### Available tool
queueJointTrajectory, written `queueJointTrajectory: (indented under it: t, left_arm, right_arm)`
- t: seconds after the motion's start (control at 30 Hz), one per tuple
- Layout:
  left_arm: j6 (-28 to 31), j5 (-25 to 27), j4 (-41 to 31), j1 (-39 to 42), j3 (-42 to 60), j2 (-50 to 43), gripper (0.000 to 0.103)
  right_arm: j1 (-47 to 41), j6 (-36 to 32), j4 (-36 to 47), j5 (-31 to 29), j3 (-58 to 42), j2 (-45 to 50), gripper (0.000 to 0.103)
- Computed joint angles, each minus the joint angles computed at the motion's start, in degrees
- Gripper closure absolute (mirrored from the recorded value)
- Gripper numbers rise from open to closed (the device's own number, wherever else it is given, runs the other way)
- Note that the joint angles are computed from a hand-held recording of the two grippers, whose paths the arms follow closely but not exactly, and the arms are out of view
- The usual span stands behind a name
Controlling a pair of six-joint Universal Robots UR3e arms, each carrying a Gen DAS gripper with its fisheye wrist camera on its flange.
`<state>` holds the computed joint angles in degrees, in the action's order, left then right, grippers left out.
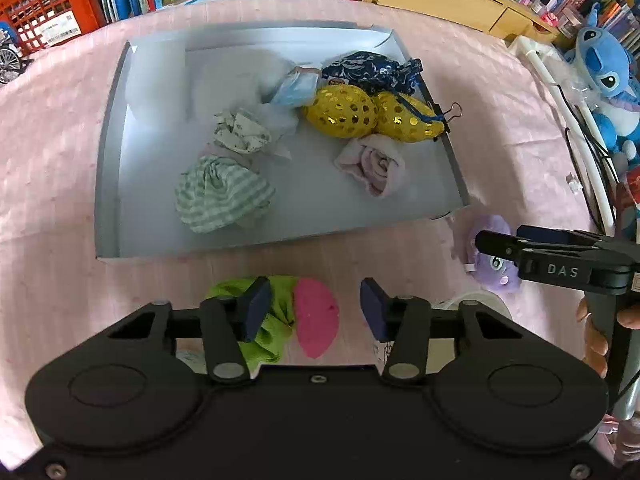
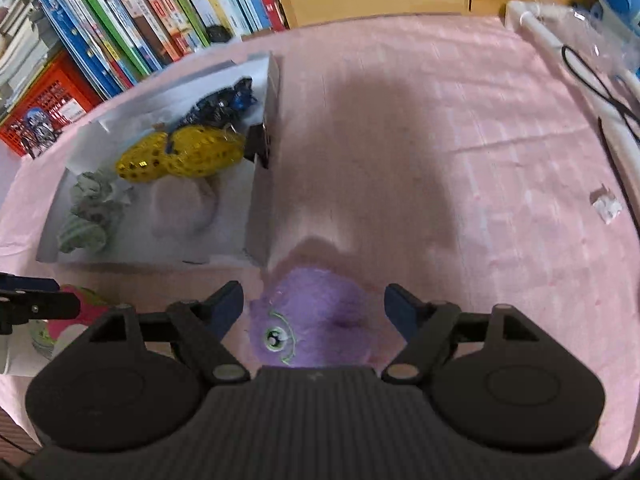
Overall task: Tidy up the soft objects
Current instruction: 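Grasp the green and pink scrunchies with the left gripper while the right gripper grasps the purple plush, then lift the scrunchies with the left gripper while the right gripper lifts the purple plush past the paper cups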
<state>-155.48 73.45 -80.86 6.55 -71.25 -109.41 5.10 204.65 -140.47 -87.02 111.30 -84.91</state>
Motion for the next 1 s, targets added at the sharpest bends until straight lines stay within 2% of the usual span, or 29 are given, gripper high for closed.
queueJointTrajectory:
  t: [0.13, 0.2, 0.47, 0.67, 0.87, 1.0]
  left_arm:
    - [0.00, -0.55, 0.89, 0.03, -1.00, 0.02, 0.063]
    - [0.19, -0.90, 1.62, 0.20, -1.67, 0.15, 0.070]
    - [0.88, -1.81, 4.56, 0.70, -4.73, 1.32, 0.076]
    - [2.91, -2.09, 9.45, 0.76, -9.87, 4.70, 0.083]
    - [5.99, -5.35, 14.09, 3.12, -17.28, 11.06, 0.086]
    - [8.60, -8.70, 17.96, 5.72, -24.11, 17.00, 0.088]
  right_arm:
    - [-0.27, -0.02, -0.36, 0.44, 0.31, 1.08, 0.017]
    - [-0.25, -0.01, -0.64, 0.72, 0.49, 1.50, 0.017]
    - [1.55, -0.37, -1.71, -0.97, -0.01, 2.91, 0.015]
    - [3.00, -1.07, -3.41, -2.31, 0.43, 3.33, 0.015]
    - [5.20, -1.52, -7.32, -3.56, 2.68, 1.71, 0.042]
    - [8.18, -2.53, -9.64, -7.28, 3.84, 0.67, 0.044]
